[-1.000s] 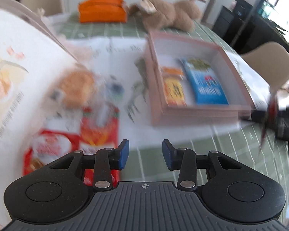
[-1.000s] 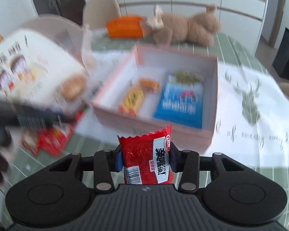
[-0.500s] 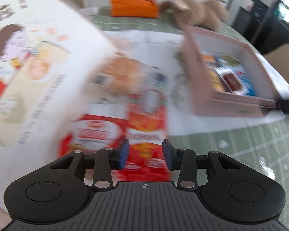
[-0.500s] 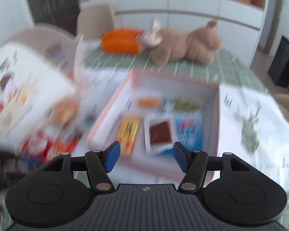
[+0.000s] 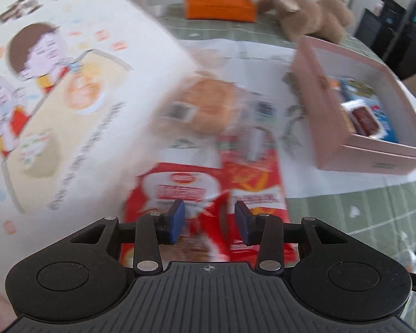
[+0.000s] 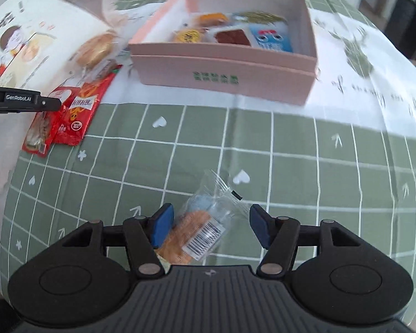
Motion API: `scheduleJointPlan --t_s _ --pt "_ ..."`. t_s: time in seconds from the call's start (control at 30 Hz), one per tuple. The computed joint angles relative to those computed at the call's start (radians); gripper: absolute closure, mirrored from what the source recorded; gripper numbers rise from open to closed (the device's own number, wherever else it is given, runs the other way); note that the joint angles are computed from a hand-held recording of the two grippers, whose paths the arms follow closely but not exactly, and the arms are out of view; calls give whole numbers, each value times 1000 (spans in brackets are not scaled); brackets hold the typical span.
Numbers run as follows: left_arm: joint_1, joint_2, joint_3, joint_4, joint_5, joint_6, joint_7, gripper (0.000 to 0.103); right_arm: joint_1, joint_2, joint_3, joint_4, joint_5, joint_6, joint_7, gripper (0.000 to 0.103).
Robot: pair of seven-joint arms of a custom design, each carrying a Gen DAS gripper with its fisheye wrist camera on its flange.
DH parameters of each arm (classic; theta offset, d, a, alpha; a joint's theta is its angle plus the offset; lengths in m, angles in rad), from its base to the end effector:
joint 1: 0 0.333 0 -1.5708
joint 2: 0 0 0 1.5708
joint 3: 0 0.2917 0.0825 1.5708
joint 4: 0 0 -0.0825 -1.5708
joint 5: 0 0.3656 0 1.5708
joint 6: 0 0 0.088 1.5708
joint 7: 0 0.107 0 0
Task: Organize snacks
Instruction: 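Grasp the red roast-duck packet with the left gripper while the right hovers over the clear pastry bag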
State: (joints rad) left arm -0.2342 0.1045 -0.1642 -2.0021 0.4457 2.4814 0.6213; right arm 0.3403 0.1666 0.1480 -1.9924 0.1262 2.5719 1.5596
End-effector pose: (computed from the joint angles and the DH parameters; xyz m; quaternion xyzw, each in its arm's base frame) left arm 0.5437 -0.2283 0.4319 -0.7671 0.5941 -0.1649 0.1771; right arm 0.5349 0.2783 0.4110 -0.8145 0.5398 -0.0588 0.2041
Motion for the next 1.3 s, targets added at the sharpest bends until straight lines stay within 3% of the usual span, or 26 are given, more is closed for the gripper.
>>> scheduleJointPlan --t_s 0.1,0.13,0.3,0.4,0.53,0.8,0.97,1.07,1.13,1.2,1.27,1.3 --pt "9 41 -22 18 -165 54 120 63 8 -8 4 -21 -6 44 17 56" --pt "-5 52 -19 27 -147 58 117 63 11 -8 7 -23 -2 59 22 60" --pt "-43 74 -5 64 -123 31 147 63 29 55 23 40 12 107 45 63" --pt "-66 82 15 90 -31 -32 118 64 37 95 36 84 -11 125 54 63" --pt "-56 74 26 80 4 -49 99 81 41 129 54 125 -25 133 31 63" --pt "-15 36 35 65 42 -41 12 81 53 157 54 150 -86 142 10 60" --pt "30 29 49 74 31 94 -47 80 50 164 56 155 -92 141 8 56" --pt "65 98 54 141 -74 175 -9 79 45 170 61 153 -84 138 3 52" --pt "47 166 86 216 -51 180 -31 79 53 163 55 135 -103 159 4 51" --pt "15 236 123 303 -3 134 -47 79 64 156 48 123 -133 168 11 50" --pt "-4 302 140 379 -30 63 0 77 64 152 49 115 -145 176 3 50" --pt "-13 306 148 374 11 68 -21 77 58 151 54 110 -142 180 -8 50"
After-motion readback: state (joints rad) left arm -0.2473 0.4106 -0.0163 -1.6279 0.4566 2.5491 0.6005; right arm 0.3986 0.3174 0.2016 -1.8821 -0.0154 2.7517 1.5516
